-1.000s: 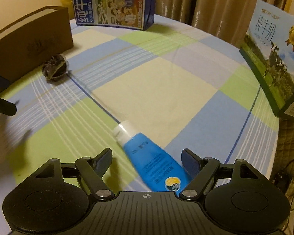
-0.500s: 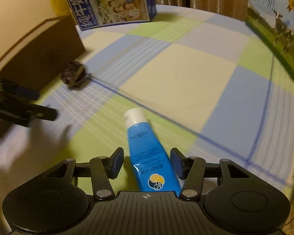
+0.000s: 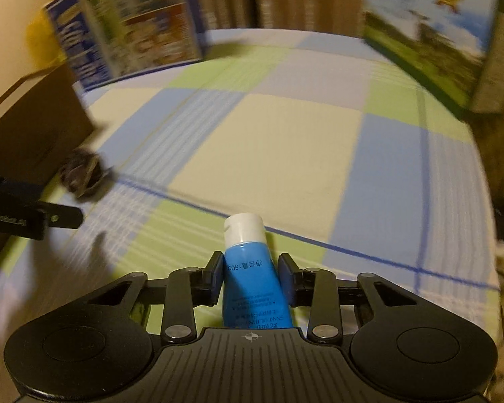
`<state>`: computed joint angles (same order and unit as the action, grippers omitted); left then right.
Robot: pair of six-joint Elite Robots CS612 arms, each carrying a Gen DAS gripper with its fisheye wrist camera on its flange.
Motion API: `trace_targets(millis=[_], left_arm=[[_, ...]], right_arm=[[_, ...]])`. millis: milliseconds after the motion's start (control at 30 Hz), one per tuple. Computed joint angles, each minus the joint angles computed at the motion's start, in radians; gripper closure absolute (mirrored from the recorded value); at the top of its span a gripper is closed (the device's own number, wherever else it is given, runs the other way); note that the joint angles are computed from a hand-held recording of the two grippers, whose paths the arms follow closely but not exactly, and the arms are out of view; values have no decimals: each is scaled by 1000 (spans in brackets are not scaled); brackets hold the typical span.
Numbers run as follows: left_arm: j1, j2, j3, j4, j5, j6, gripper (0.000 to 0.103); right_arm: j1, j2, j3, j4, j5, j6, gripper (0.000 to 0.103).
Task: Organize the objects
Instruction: 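Grasp the brown scrunchie with the left tool while the right tool grasps the blue tube, then carry the scrunchie and blue tube with both tools over the brown box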
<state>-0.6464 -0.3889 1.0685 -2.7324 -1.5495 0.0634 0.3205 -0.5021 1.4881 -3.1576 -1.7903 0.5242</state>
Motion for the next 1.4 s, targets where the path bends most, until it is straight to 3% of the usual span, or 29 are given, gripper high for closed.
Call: trace_targets(millis=[333, 500, 567, 667, 767, 1067, 1400], left_arm=[[-2, 57, -106, 14, 30, 34, 20], [-1, 97, -178, 53, 48, 45, 32], [2, 106, -197, 77, 37, 49, 56], [2, 104, -188, 63, 33, 51, 64], [1, 92, -160, 44, 23, 57, 70], [-6, -1, 20, 5, -20, 105, 72], [5, -104, 212, -11, -71, 118, 73]], right_arm=[[-3, -44, 90, -10, -103, 159, 71], [3, -44, 96, -16, -126, 160, 71], [4, -45, 95, -9, -128, 155, 71], [7, -43, 87, 8, -138, 128, 70], [12, -42, 81, 25, -145, 95, 70], [37, -52, 94, 18, -91, 47, 70], [84, -72, 114, 17, 39, -46, 70]])
